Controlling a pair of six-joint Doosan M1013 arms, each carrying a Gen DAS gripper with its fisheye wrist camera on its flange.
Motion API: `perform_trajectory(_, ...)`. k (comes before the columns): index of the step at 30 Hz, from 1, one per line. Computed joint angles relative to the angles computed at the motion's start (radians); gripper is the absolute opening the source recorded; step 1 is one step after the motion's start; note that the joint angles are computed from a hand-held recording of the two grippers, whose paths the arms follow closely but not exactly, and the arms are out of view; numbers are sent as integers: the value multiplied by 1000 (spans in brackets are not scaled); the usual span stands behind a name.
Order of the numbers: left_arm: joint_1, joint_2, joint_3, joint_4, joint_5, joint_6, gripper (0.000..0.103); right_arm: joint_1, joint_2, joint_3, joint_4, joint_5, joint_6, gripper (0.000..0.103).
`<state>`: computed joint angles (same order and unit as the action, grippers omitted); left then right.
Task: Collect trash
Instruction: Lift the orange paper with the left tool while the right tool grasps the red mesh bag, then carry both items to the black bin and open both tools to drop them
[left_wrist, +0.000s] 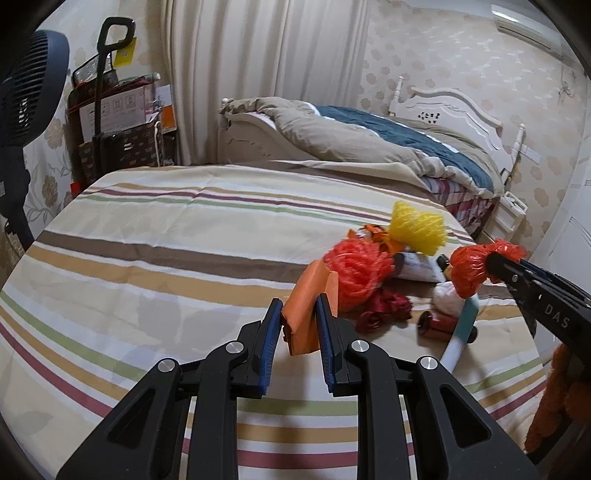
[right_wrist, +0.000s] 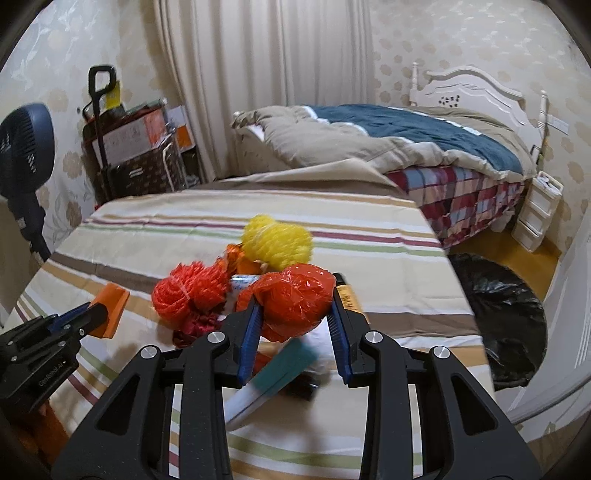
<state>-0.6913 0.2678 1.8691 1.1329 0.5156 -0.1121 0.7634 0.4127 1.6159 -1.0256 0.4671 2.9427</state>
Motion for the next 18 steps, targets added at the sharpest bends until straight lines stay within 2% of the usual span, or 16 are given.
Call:
perform_trajectory(10, -29, 19, -38, 23, -35, 15, 22, -28, -45, 71, -116, 60, 182, 33)
perform_trajectory(18, -53, 61, -109, -5, -88, 106, 22, -70, -77, 127, -161, 119, 289, 33)
